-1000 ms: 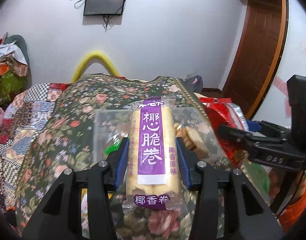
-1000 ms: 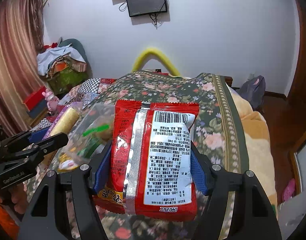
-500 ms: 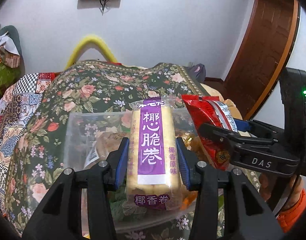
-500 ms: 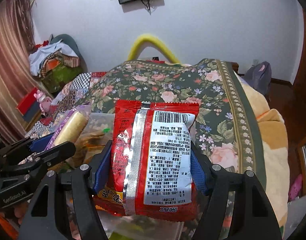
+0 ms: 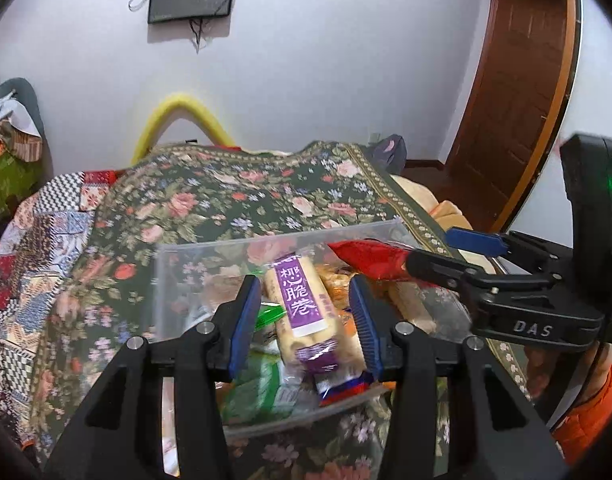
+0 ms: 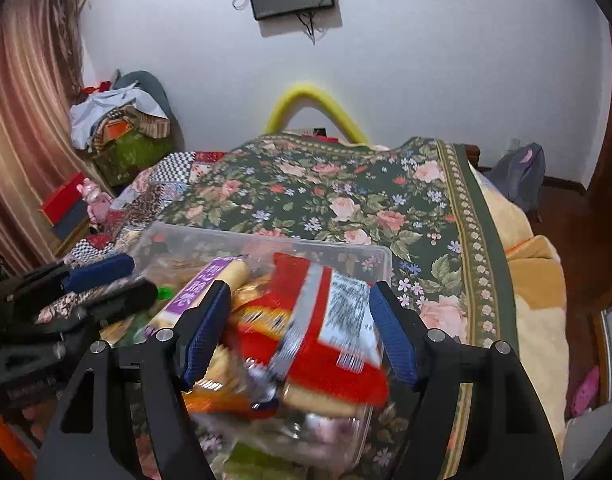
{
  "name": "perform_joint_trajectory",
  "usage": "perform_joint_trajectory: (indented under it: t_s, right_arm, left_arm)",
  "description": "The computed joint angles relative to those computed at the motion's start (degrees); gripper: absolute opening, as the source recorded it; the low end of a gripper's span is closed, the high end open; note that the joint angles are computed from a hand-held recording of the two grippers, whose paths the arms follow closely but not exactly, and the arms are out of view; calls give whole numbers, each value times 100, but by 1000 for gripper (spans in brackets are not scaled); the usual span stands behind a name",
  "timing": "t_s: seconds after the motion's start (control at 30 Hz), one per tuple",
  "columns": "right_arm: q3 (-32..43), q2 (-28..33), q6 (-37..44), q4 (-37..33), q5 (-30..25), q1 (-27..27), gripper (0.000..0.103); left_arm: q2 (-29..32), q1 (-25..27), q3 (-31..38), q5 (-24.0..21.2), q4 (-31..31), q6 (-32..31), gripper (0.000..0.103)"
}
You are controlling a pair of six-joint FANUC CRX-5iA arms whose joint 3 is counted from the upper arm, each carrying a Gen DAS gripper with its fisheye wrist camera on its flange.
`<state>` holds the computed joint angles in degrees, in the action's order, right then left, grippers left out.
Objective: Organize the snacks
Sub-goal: 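Lower coconut roll and red chip bag into the clear box, opening both tools, then grasp yellow-and-white snack bag with left tool while right tool grasps green jelly cup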
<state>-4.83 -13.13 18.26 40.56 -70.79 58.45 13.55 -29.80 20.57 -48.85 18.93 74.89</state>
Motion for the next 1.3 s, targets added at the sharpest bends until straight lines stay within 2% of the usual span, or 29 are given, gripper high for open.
perform_joint_trajectory:
  t_s: [0.17,0.37,0.5,0.67,0.83,0.93,1.13,1.17,1.3]
  right_arm:
    - [-67,-120,-111,230,-201,398,69]
    - [-271,-273,-359,282,-306,775,69]
    - [-430,-355,-528,178,-366,966,69]
    - [-590,-402,-691,-124,-380,1095,69]
    - [-682,-402,-696,-483,-344,1065,69]
    - [-678,-359,-618,-707,-273,976,69]
    - [-674,-299,-498,-1002,-128,810,69]
    - [-665,-290,-474,-1049,-108,777,69]
    - [-638,-191,-518,-1098,-153,727,67]
  left_arm:
    - [-423,238,-321,-52,-133,-111,46]
    - [-764,656,-753,-371,-220,-141,47]
    - [-824,891,-1000,-653,-331,-118,47]
    - [-736,1018,-1181,-791,-443,4,48]
    - [-510,983,-1161,-774,-568,38,56]
    - [-445,1000,-1283,-613,-516,59,67]
    - [-479,1221,-1694,-424,171,-84,68]
    - [-526,1215,-1773,-334,185,-111,67]
    - [-694,1170,-1981,-116,171,-193,41]
